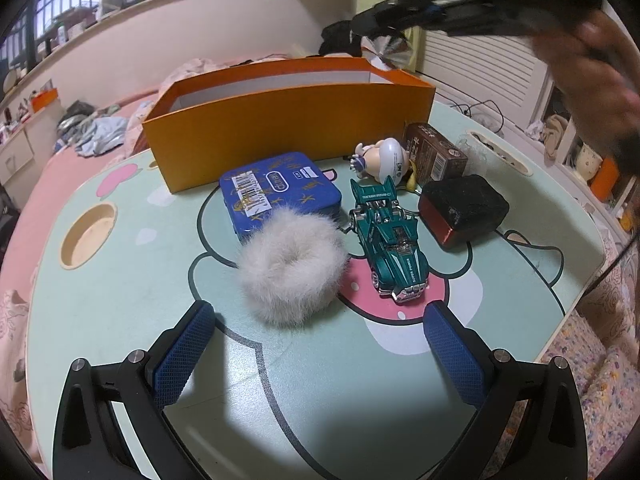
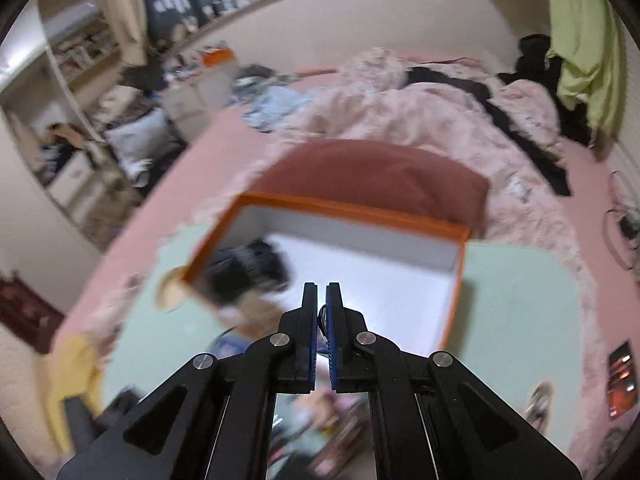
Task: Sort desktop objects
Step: 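Grasp the small metal ring with the right gripper, then lift the metal ring out and release it beside the figurine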
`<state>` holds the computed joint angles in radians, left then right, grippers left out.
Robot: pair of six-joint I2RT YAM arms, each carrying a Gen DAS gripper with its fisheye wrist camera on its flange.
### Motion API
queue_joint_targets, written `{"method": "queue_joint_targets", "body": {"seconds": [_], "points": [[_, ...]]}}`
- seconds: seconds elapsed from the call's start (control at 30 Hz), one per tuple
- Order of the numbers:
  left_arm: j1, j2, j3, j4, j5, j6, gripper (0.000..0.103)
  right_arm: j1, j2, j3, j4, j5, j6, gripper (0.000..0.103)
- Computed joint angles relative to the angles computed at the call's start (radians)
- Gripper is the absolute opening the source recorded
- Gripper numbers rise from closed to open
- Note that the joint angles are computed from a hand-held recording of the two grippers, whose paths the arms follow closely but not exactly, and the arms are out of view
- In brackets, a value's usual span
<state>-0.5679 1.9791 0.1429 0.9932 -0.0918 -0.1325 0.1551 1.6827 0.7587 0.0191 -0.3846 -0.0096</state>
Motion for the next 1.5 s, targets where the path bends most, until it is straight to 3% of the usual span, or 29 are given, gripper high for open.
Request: {"method": "queue_joint_targets", "body": {"seconds": [0.17, 0.33, 0.43, 0.67, 0.83, 0.9, 1.07, 1.13, 1.2, 1.3, 1.5], "points": [[0.0, 0.002, 0.0, 0.002, 0.0, 0.0, 0.103, 0.047, -0.054, -0.137, 0.074, -0.055, 0.002, 0.005], [0.0, 0.003, 0.0, 0.003, 0.0, 0.0, 0.103, 0.141, -0.016, -0.188, 0.203, 0.028, 0.028, 0.007], [0.0, 0.003, 0.0, 0.004, 0.0, 0.0, 0.103, 0.125, -0.05, -0.245, 0.283, 0.023, 0.059, 0.018], [0.002, 0.004, -0.001, 0.005, 0.001, 0.001, 0.103, 0.062, -0.258, -0.5, 0.401, -0.009, 0.028, 0.059], [0.002, 0.005, -0.002, 0.007, 0.002, 0.002, 0.103, 0.11, -0.337, -0.661, 0.444, 0.087, -0.054, 0.061], [0.002, 0.005, -0.002, 0.007, 0.002, 0.002, 0.103, 0.134, -0.313, -0.694, 0.481, 0.138, -0.072, 0.061], [0.002, 0.005, -0.002, 0.008, 0.002, 0.004, 0.103, 0.136, -0.06, -0.713, 0.669, 0.177, -0.09, 0.061], [0.006, 0.007, -0.001, 0.008, 0.006, 0.004, 0.103, 0.188, 0.052, -0.73, 0.817, 0.277, -0.07, 0.07], [0.005, 0.007, -0.001, 0.008, 0.005, 0.004, 0.103, 0.226, 0.104, -0.733, 0.87, 0.354, -0.062, 0.087], [0.007, 0.009, 0.0, 0.011, 0.006, 0.006, 0.103, 0.193, 0.119, -0.733, 0.888, 0.34, -0.075, 0.1], [0.006, 0.009, -0.001, 0.011, 0.006, 0.004, 0.103, 0.139, 0.143, -0.749, 0.933, 0.315, -0.1, 0.103]]}}
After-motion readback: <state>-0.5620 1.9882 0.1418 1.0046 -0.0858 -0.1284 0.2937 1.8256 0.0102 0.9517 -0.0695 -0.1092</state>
